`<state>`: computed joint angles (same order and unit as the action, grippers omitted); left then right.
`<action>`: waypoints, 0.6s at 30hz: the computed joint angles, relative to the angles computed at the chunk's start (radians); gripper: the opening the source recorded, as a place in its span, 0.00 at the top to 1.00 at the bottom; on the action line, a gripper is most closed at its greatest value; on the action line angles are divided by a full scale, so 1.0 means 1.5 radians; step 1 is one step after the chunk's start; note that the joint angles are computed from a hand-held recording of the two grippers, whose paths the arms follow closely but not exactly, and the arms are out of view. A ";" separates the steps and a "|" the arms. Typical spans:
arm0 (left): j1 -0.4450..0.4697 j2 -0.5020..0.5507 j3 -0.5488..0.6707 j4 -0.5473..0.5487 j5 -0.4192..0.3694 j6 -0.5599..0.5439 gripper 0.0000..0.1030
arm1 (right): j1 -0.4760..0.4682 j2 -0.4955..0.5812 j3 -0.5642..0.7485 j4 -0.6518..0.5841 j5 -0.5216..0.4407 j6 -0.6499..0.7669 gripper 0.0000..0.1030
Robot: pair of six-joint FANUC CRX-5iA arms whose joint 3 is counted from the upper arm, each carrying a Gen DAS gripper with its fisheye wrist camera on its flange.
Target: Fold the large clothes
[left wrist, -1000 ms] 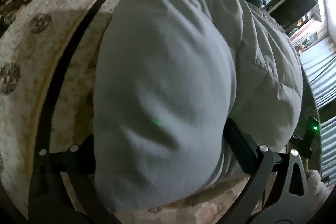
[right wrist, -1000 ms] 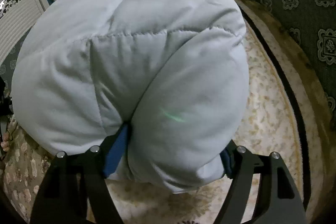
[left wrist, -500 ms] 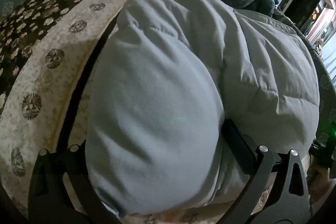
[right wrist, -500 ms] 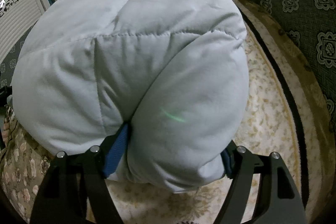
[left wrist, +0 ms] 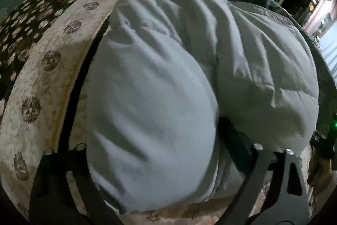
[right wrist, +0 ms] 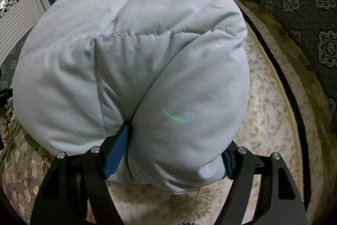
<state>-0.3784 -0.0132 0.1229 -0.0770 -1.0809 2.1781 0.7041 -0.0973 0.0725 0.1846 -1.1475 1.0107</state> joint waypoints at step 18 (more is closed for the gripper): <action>0.005 0.007 0.014 0.016 -0.022 -0.068 0.26 | -0.012 0.017 0.038 -0.032 -0.025 0.033 0.43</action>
